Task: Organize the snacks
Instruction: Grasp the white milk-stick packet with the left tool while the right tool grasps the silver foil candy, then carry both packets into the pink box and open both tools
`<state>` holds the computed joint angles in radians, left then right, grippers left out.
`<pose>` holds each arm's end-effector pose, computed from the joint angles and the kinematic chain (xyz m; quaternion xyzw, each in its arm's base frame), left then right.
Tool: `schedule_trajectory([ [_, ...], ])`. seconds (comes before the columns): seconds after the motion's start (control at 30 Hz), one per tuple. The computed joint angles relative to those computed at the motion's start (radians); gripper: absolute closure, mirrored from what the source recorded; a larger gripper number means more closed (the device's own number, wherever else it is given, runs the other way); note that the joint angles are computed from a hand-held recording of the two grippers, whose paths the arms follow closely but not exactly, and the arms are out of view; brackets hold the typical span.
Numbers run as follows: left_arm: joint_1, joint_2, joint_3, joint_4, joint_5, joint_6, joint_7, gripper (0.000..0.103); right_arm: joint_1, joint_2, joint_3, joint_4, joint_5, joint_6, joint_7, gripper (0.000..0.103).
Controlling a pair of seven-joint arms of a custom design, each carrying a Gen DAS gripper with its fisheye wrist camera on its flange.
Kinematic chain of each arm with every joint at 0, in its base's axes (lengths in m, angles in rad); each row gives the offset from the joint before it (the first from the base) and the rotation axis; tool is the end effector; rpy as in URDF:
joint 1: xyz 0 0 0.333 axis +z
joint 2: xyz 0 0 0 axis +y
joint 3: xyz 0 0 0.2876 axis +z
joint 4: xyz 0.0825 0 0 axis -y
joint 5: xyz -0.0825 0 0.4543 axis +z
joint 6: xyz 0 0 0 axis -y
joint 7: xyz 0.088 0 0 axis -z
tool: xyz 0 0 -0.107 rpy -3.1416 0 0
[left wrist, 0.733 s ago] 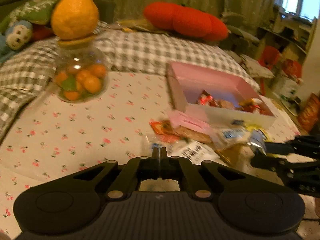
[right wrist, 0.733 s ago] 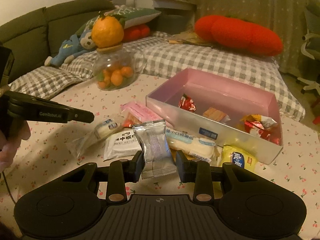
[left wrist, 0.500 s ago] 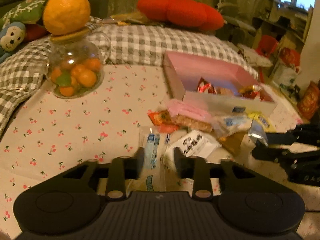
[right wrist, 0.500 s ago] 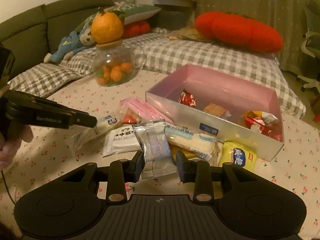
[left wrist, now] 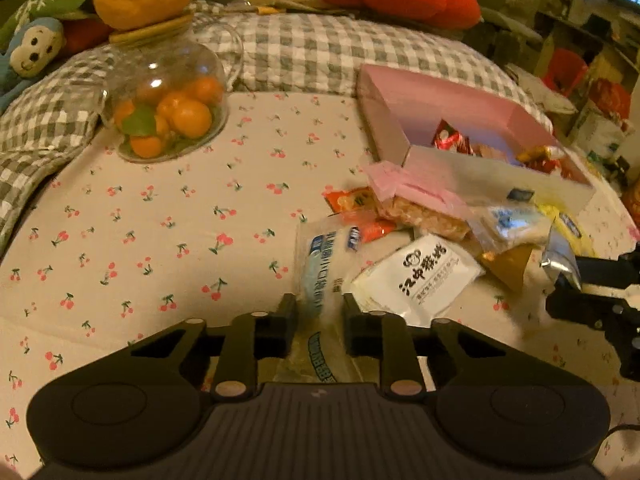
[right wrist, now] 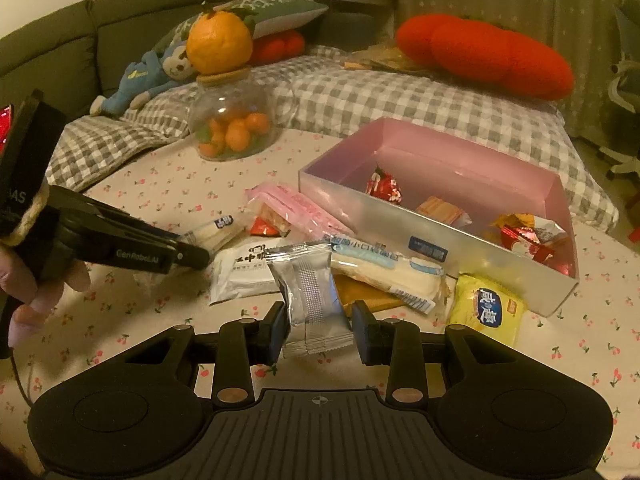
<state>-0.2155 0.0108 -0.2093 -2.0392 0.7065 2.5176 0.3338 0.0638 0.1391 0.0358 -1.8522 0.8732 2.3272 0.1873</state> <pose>0.5923 -0.2740 0.4259 -0.7644 0.5480 -0.2294 0.2505 0.6862 0.0813 0.4300 -0.8814 0.2741 -0.0988 0.3719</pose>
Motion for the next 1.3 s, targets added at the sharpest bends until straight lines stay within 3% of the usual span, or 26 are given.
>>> schedule_trajectory([
  [0.73,0.029,-0.047,-0.021,0.008,0.142,0.064,-0.231,0.091,-0.002,0.031,0.004,0.062,0.059,0.043,0.044,0.070],
  [0.97,-0.005,0.076,-0.001,0.165,0.155,0.037,-0.131,0.091,-0.025,0.112,0.021,0.187,0.048,0.062,0.107,0.070],
  [1.3,-0.095,0.335,0.087,0.484,0.097,0.019,0.001,0.091,-0.049,0.347,0.070,0.467,-0.097,0.148,0.281,0.069],
])
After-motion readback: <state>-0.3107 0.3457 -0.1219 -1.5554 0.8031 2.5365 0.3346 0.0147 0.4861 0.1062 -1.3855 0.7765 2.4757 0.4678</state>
